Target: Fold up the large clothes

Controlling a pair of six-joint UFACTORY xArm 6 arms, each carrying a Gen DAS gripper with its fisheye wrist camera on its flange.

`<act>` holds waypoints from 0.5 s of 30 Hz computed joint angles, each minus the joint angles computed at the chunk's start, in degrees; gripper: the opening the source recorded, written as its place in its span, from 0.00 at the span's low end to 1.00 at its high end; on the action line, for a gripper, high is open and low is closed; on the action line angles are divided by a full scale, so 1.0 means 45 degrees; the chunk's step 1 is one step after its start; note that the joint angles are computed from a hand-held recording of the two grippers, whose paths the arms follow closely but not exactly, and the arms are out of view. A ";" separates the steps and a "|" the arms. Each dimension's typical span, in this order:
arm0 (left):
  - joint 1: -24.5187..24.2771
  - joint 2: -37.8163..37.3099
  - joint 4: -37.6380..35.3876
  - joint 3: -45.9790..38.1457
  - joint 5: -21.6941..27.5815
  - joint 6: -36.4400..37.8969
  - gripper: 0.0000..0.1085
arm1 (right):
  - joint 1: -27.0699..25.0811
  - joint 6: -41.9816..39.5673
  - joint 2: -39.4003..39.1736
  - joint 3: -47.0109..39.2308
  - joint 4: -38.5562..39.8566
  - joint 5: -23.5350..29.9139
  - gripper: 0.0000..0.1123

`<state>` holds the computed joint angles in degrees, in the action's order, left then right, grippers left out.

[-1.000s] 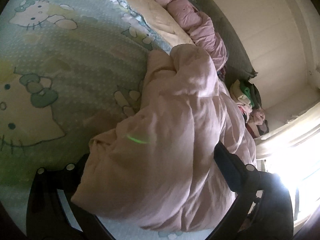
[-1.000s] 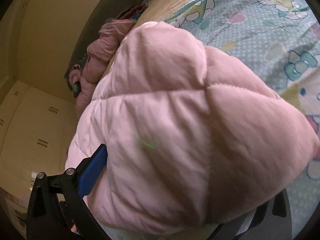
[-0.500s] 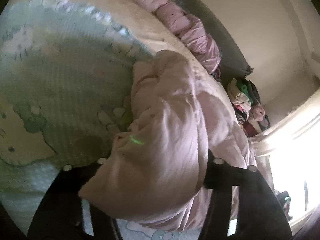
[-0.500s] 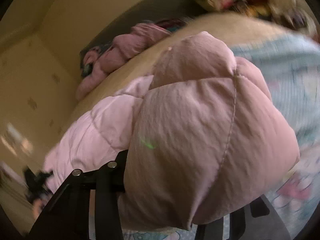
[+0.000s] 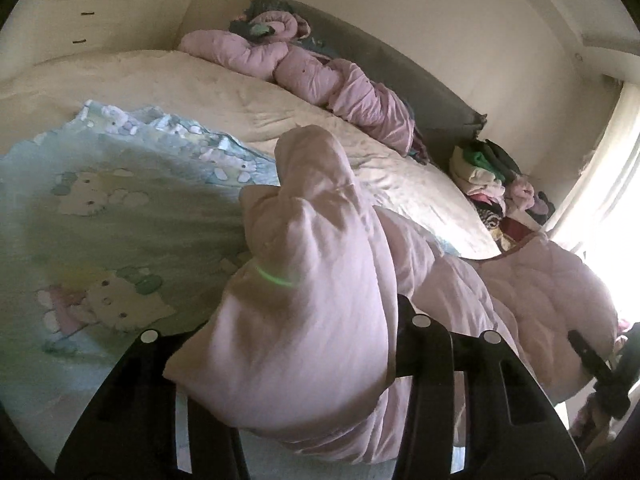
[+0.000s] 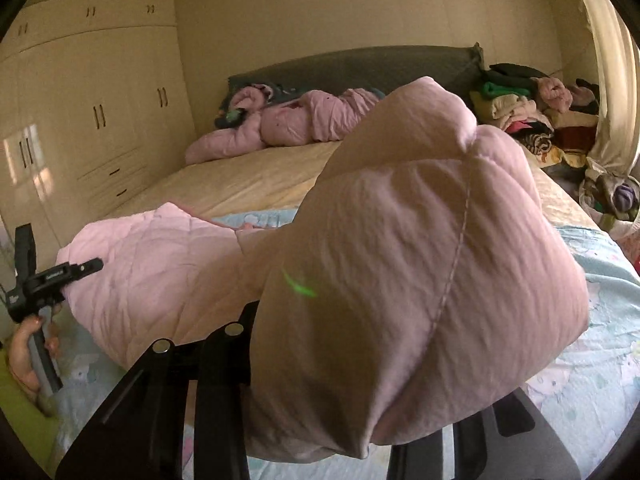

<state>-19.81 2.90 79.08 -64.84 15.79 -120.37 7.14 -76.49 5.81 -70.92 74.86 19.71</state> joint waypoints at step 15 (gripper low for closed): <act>-0.1406 -0.1878 -0.0301 0.2021 0.1592 0.0625 0.33 | -0.0371 0.0983 -0.1828 0.1996 -0.0909 0.0269 0.29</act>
